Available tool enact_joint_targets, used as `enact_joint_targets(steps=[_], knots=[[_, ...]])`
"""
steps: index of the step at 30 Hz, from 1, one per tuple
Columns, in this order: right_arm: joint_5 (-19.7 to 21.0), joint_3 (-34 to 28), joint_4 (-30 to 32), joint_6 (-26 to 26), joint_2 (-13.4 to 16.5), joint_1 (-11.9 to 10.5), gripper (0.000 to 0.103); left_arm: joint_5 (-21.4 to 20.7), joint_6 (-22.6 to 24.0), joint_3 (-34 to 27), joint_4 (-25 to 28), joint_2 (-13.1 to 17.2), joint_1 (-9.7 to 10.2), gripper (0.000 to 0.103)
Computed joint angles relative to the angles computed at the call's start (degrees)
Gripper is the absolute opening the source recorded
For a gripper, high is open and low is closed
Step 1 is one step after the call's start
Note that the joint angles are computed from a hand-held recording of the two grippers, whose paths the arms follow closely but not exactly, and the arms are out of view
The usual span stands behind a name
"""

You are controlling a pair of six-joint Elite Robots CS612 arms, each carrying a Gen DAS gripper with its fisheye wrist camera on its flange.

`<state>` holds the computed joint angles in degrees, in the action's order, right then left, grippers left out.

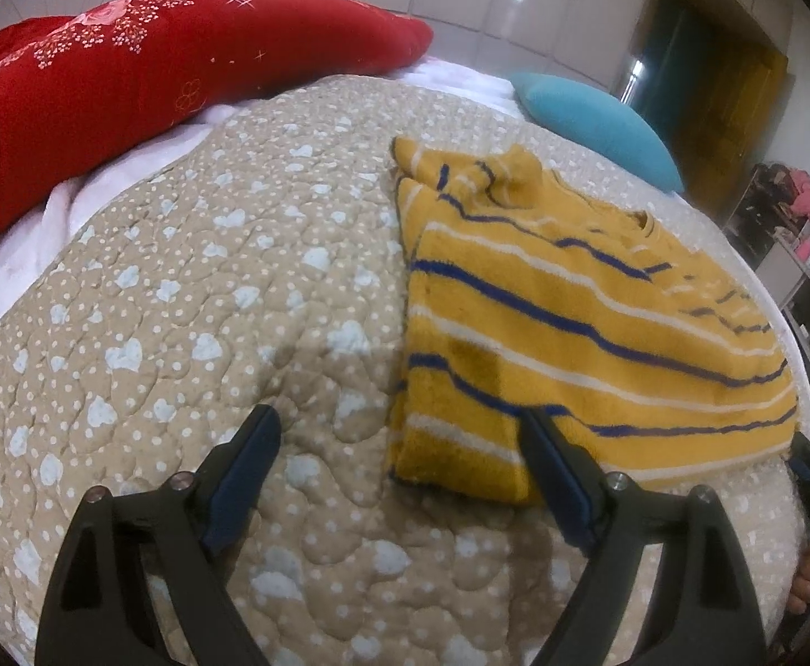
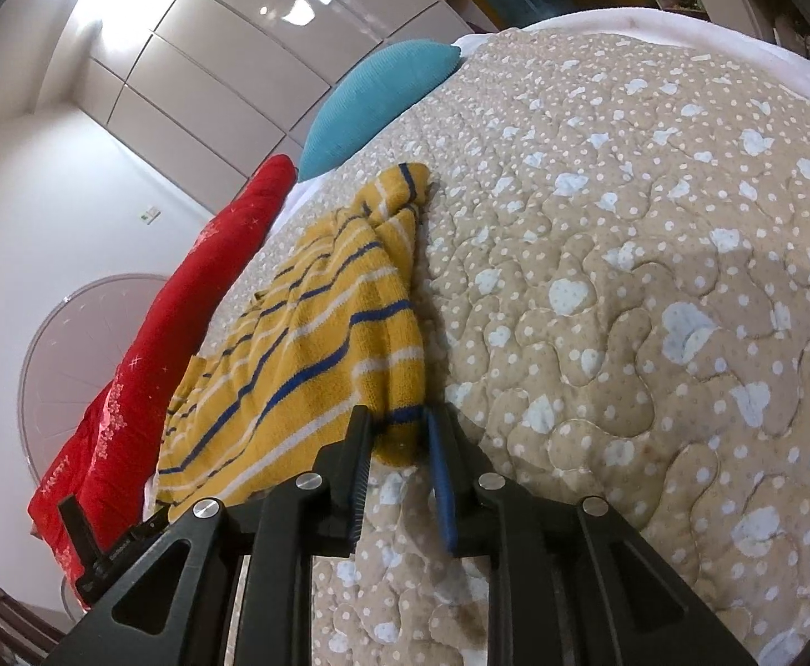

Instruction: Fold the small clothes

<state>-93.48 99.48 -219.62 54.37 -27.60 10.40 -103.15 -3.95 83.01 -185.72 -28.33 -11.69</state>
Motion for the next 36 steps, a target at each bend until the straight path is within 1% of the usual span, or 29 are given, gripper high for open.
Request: enact_joint_targets(steps=[2, 5, 9, 11, 13, 14, 15, 18, 22, 27, 32, 36], knots=[[-0.8, -0.1, 0.1, -0.2, 0.0, 0.3, 0.023, 1.0, 0.5, 0.2, 0.1, -0.1, -0.22, 0.087], [-1.7, -0.2, 1.6, -1.7, -0.4, 0.9, 0.030, 1.5, 0.8, 0.4, 0.1, -0.2, -0.31, 0.087], [-3.7, 0.0, 5.3, -5.6, -1.6, 2.3, 0.045, 2.0, 1.1, 0.4, 0.5, -0.3, -0.41, 0.087], [-4.4, -0.2, 7.3, -7.4, -2.2, 3.0, 0.051, 3.5, 1.9, 0.7, 0.7, -0.5, -0.78, 0.087], [-4.7, -0.6, 9.3, -9.0, -2.6, 3.4, 0.060, 5.3, 2.6, 0.8, 0.9, -0.6, -1.19, 0.088], [-5.0, -1.1, 10.6, -9.8, -2.8, 3.6, 0.062, 6.0, 2.8, 1.0, 0.8, -0.7, -1.37, 0.088], [-5.2, -1.4, 11.3, -10.3, -2.9, 3.8, 0.063, 6.5, 2.9, 1.0, 0.8, -0.7, -1.47, 0.090], [-3.0, -2.7, 12.4, -11.5, -2.6, 3.6, 0.063, 7.2, 2.9, 1.1, 0.9, -0.8, -1.55, 0.091], [-2.9, -4.8, 14.8, -12.8, -2.1, 3.6, 0.063, 7.7, 2.9, 1.2, 0.7, -0.8, -1.66, 0.091], [-2.4, -7.1, 16.8, -12.7, -1.5, 3.3, 0.064, 8.6, 2.9, 1.5, 0.3, -0.9, -1.87, 0.092], [-0.8, -8.6, 16.5, -11.7, -0.6, 2.5, 0.065, 9.6, 3.0, 1.6, 0.2, -1.0, -2.09, 0.094], [0.9, -8.8, 13.6, -9.5, 0.3, 1.8, 0.066, 10.1, 3.0, 1.6, 0.1, -0.9, -2.18, 0.094]])
